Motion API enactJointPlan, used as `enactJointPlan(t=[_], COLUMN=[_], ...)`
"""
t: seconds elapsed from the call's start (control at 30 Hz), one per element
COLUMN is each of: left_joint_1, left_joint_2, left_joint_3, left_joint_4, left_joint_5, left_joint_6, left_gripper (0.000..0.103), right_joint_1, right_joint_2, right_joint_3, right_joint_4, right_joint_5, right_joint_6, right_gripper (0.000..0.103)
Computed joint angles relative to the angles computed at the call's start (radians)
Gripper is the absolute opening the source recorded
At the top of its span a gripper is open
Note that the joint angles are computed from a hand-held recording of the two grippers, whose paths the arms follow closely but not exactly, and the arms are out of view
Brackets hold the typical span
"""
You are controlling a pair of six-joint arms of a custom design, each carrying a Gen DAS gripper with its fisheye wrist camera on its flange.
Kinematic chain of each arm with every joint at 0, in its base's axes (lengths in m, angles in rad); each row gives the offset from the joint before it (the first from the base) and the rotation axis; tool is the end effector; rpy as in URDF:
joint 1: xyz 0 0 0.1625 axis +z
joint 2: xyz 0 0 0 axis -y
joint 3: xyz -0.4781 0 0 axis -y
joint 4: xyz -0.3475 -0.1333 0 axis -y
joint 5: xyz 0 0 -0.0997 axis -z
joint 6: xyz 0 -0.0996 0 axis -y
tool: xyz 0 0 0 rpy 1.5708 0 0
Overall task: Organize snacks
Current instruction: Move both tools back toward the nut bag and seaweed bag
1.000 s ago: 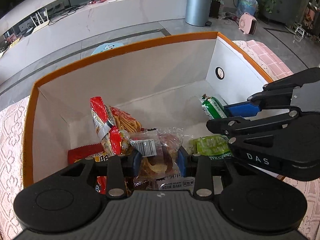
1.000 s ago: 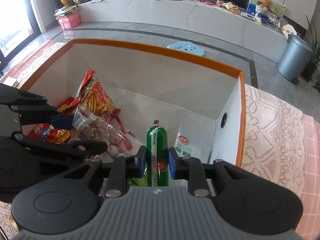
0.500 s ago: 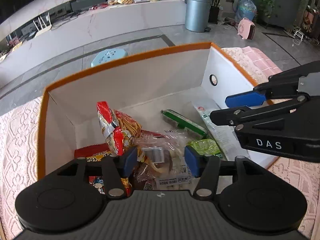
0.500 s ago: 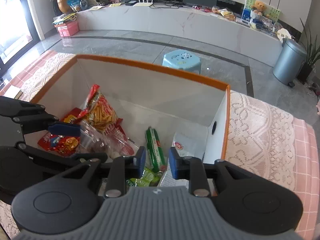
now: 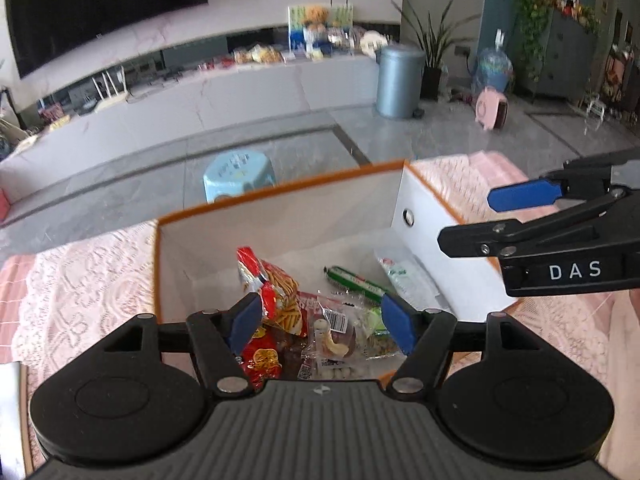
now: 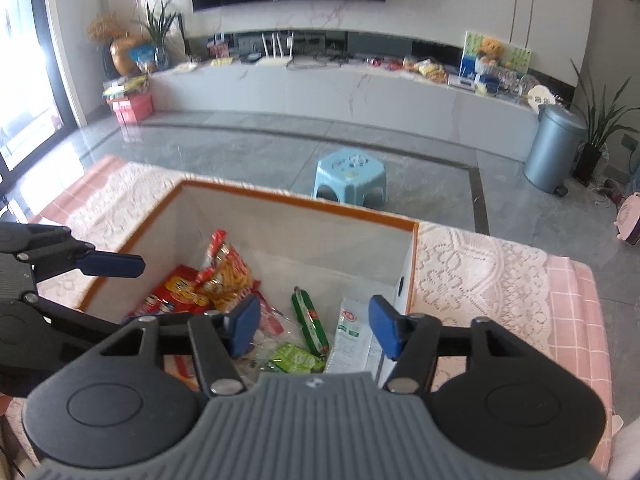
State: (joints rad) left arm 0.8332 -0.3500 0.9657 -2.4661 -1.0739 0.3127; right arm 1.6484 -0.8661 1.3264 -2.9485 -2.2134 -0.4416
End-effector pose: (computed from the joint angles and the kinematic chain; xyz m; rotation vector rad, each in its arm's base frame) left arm -0.4397 -0.7527 0.0691 1.2558 2.3575 -0.5100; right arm 0.1311 -0.7370 0.4031 0.2151 -2.2180 0.9355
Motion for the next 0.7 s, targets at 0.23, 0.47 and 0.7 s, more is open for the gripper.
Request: enactJointPlan(t=[0.23,0.47,0.7], left_joint_1=[-0.024,-0.047,-0.054], left_joint_2=[-0.128,-0.233,-0.294], left_joint_3=[0.206,0.437,0.603], left_joint_4=[-0.16,-0.353,-0.506], left_joint_5=[-0.026,-0.003,0.033], left_joint_6=[-0.083,-0.157,-0.172], left_gripper=[0.082,0.083,0.085], right_joint_1=[0.045,0.065,0.081], right_joint_2=[-0.078,-0.159,-0.162], right_joint_3=[0.165,0.389,0.588], right_joint_4=[-0.192,-0.403,-0.661], right_joint_5=[0.01,0.079,0.093], right_joint_6=[0.033,0.161,0.239], right_gripper=[0.066,0.07,0.071])
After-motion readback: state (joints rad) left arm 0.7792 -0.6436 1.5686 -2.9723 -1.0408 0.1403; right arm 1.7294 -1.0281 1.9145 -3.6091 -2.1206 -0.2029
